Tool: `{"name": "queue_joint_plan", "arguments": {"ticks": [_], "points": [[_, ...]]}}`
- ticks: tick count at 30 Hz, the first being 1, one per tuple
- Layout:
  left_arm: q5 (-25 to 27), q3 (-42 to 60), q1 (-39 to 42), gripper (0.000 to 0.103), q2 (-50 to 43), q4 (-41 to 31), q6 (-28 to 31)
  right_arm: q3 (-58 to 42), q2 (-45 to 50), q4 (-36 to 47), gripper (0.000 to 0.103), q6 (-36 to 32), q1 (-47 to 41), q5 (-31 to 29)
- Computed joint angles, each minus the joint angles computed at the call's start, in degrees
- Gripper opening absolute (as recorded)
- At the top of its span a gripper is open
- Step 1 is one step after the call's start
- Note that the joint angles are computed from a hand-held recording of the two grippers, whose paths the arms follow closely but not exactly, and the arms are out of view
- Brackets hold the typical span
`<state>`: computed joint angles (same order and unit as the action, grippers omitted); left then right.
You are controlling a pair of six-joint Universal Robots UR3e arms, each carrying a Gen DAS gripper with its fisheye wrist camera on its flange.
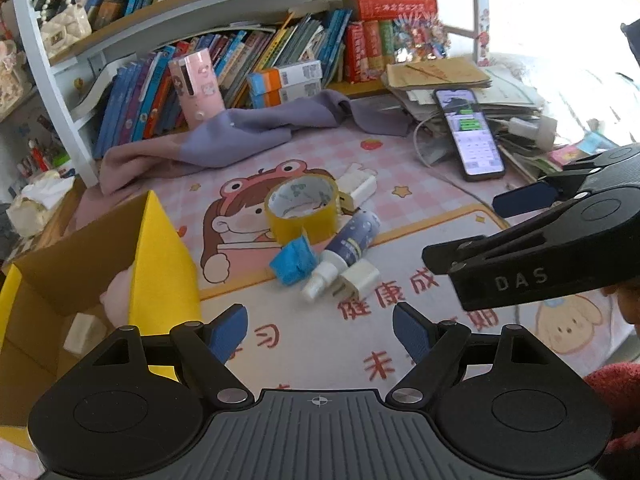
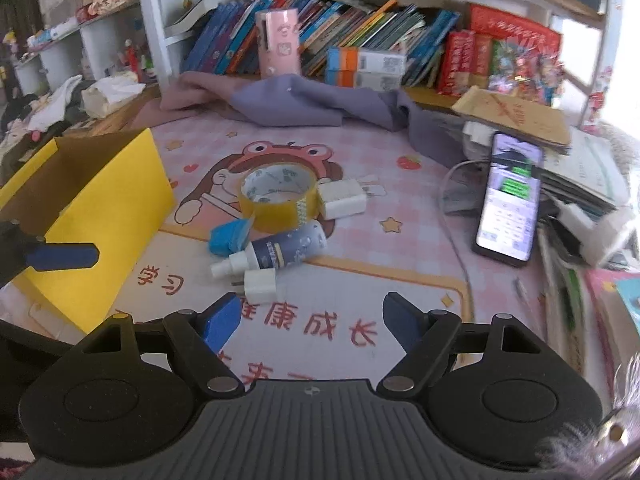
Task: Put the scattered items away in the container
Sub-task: 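Grasp the white charger with the right tool while the left tool grasps the spray bottle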
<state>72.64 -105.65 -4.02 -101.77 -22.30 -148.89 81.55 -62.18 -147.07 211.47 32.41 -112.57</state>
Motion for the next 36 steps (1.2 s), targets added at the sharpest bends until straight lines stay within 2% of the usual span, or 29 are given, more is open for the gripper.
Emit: {"name": "queue_joint_plan", "arguments": {"ticks": [6,10,14,21,23,27,31,32,33,36], "points": [[6.83,4.78,-3.23,0.082,-3.33,-3.43,-3.05,-0.6,2.48,-2.04,0.073,-5.68,-6.01,10.99],[9.95,6.98,-4.07,0.082,-4.76,-6.03,-4.77,-4.59,6.43,-1.01,0.063,-8.87,-8.52,17.04],[12.66,9.34,-4.98,0.082,-6.42,-7.5,-6.51,-10.26,11.19,1.33,0.055,-11.52,-9.53,20.14],[15.65,12.17,-6.13,0.082,-7.75,-9.9,-8.02,-20.24,18.9,5.55,0.048,-14.83,-10.15,22.76],[16.34,13.32,-6.38,0.082,-8.46,-10.64,-8.46,-20.93,19.73,5.64,0.039,-15.34,-10.5,23.53],[16.6,16.24,-7.12,0.082,-10.5,-11.67,-8.97,-17.31,18.54,2.26,0.036,-15.28,-11.61,24.89],[15.09,19.92,-8.13,0.081,-13.59,-11.84,-8.66,-8.08,13.26,-4.69,0.036,-13.45,-13.01,23.77],[14.36,21.29,-8.46,0.078,-14.8,-11.9,-8.61,-5.97,11.84,-5.85,0.036,-13.16,-13.25,22.82],[13.81,22.84,-8.86,0.07,-16.18,-11.97,-8.69,-4.27,10.68,-6.6,0.036,-12.8,-13.56,22.19],[12.31,28.99,-10.28,0.055,-21.09,-13.42,-8.7,1.3,6.9,-8.26,0.036,-11.71,-15.13,21.21]]}}
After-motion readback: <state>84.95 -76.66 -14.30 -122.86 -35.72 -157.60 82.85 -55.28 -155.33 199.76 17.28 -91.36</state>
